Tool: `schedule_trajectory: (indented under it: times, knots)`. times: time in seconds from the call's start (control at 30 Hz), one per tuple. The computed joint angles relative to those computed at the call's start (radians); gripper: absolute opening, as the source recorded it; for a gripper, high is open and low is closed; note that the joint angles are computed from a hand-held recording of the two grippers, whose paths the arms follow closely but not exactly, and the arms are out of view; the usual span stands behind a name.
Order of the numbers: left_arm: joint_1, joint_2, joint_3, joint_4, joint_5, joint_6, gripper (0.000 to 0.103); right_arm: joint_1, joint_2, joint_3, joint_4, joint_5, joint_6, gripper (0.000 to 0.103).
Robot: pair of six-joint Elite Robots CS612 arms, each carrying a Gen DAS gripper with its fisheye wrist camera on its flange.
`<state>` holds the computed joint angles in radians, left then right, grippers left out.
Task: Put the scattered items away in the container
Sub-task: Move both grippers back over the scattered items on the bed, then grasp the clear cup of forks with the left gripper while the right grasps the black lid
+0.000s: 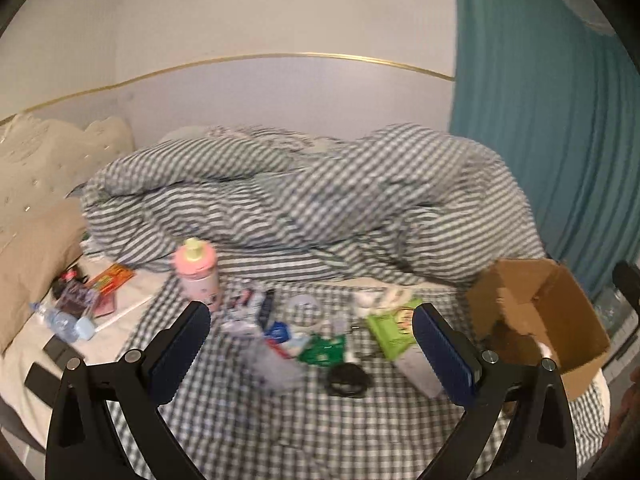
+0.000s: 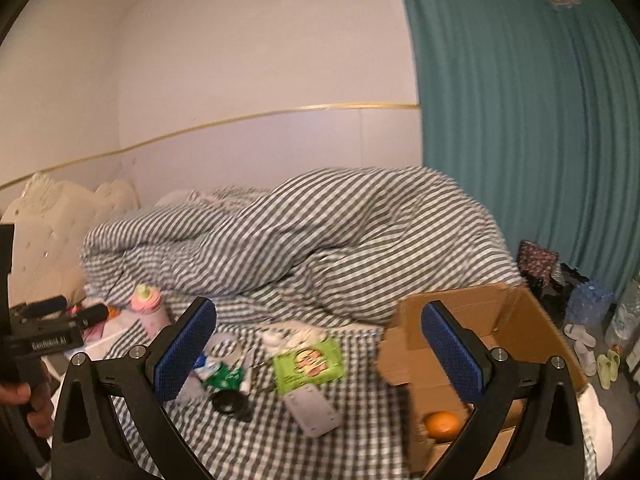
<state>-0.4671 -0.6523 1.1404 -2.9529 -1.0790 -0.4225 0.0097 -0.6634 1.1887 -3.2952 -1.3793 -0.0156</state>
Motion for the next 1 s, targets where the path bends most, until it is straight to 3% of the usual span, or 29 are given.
schedule_trajectory:
  times: [0.23,0.43,0.73,0.87,1.0]
  knots:
    - [0.033,-0.013,0.031,0.038,0.023,-0.064,0.103,0.033,0.032,-0.057,0.125,0.026,-0.078,0.103]
    - [0.050,0.010,0.007,0.087,0.003,-0.082,0.103,0.052,0.070,-0.116,0.228,0.039,-0.135,0.103]
    - [0.066,0.101,-0.118,0.232,-0.079,-0.122,0.103,0.062,0.134,-0.217,0.424,0.053,-0.207,0.103]
    - [0.075,0.163,-0.218,0.365,-0.123,-0.145,0.103,0.062,0.163,-0.258,0.501,0.058,-0.218,0.103]
    - [0.086,0.223,-0.310,0.438,-0.170,-0.189,0.103,0.061,0.190,-0.294,0.548,0.063,-0.233,0.103]
